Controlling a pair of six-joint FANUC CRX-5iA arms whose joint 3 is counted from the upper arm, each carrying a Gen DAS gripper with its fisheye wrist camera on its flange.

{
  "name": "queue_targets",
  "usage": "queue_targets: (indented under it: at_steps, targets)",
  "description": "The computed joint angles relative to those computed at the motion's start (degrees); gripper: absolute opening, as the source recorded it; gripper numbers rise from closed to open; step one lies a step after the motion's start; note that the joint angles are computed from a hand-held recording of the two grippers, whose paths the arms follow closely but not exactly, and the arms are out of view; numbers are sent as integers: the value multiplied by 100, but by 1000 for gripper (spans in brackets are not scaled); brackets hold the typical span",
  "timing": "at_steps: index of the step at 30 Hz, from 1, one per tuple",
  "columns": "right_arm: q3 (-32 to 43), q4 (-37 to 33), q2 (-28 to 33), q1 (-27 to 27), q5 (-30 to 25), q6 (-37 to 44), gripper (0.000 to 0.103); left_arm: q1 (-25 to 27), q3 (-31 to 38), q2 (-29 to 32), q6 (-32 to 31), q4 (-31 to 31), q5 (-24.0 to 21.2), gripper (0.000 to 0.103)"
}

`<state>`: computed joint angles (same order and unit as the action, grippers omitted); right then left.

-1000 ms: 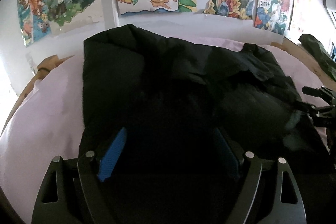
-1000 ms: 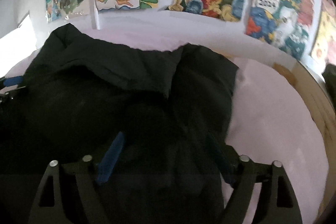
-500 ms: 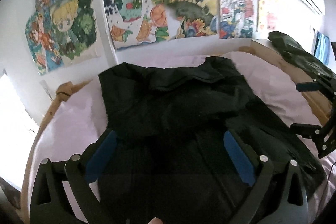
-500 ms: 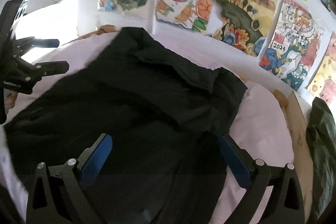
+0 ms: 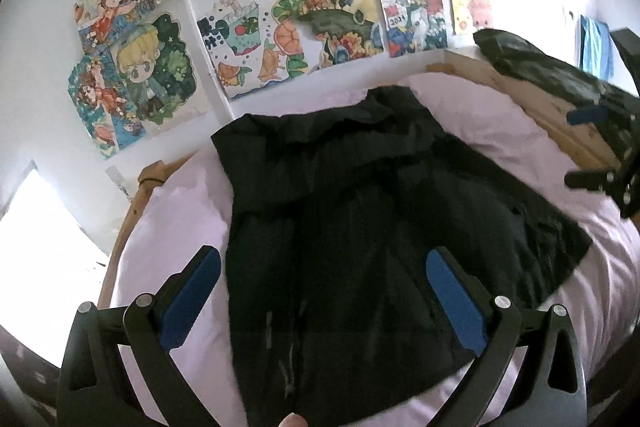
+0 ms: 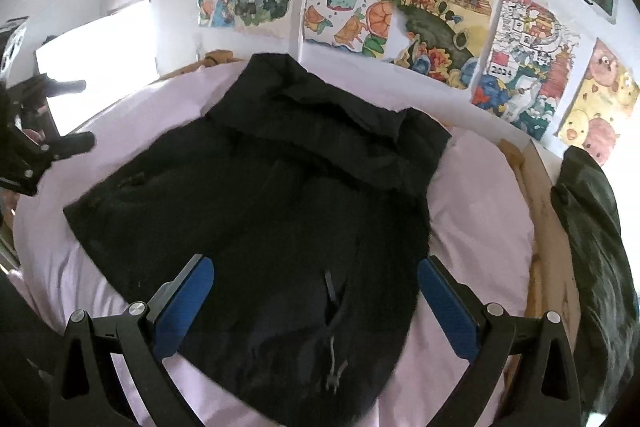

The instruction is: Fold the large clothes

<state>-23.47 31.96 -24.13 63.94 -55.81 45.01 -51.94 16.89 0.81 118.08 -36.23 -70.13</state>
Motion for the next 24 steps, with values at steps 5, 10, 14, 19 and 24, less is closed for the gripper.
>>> queue_targets:
  at_steps: [5, 10, 14, 19, 24]
  targets:
    - [-219, -145, -317, 165, -117, 40, 103, -129, -479, -309, 127, -17, 100, 101]
    - [-612, 253, -381, 681, -614, 329, 103, -20, -889, -410, -774, 460, 101, 101]
    - [-828, 72, -322, 1070, -1009, 534, 103, 0, -1408, -557, -1431, 702, 205, 101]
    - [-992, 52, -288, 1380, -1412, 732, 103, 128, -1921, -526, -2027, 1203, 102, 101]
    - [-1077, 104, -413, 1272, -1425, 763, 103, -286, -1937, -299, -2070, 726, -327, 101]
